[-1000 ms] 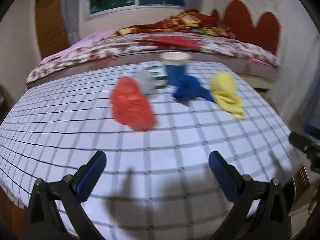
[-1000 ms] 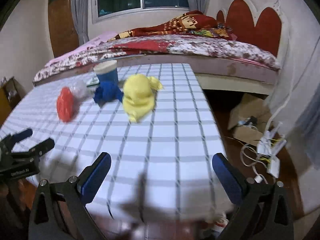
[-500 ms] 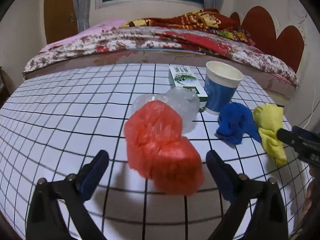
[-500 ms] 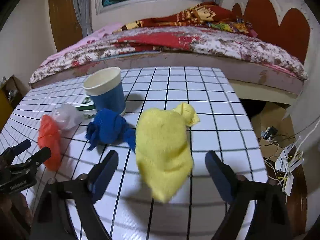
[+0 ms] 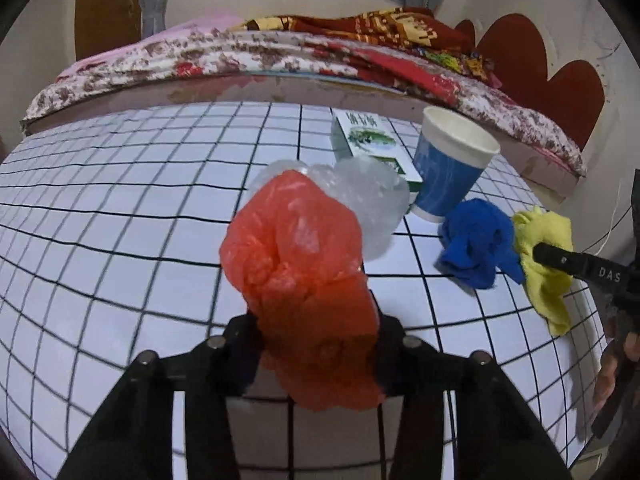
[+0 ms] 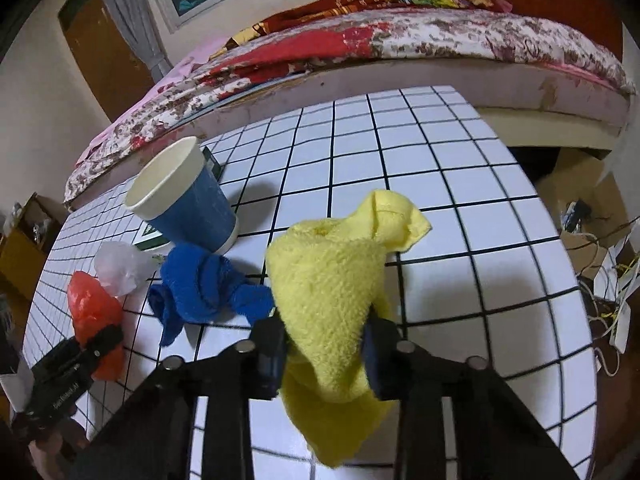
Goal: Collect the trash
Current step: 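Grasp the red plastic bag with the left gripper while the right grasps the yellow cloth, then carry the red bag and yellow cloth over the black bin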
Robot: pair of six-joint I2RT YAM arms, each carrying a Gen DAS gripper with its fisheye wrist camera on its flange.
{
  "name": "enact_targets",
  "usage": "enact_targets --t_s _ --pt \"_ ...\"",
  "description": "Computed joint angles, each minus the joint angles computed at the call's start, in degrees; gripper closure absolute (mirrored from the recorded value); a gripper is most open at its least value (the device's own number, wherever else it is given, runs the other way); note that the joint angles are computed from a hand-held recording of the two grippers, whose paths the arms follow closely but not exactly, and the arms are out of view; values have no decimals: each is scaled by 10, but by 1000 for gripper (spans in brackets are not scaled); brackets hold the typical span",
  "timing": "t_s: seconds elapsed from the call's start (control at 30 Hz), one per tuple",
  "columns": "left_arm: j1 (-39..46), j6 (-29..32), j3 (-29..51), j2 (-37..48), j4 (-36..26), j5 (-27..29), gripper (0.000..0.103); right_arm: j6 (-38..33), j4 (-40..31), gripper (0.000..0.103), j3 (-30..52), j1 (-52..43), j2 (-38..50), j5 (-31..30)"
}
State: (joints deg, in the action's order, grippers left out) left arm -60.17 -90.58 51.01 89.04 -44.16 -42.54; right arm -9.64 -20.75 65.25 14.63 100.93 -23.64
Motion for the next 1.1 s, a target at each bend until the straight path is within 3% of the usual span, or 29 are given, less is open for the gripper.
enact_targets --t_s 0.23,0.43,0.8,1.1 --pt "-73 -109 22 -2 -92 -30 57 -35 -3 72 -60 -52 -84 -34" --pt "-130 -139 103 41 -164 -53 58 -66 -23 72 -117 -106 -170 -84" --pt "-195 -101 302 176 -225 -86 58 -182 -143 72 -178 -262 -331 -210" --pt "-219 -40 450 276 -243 -100 58 -400 -331 72 -164 -467 -357 -313"
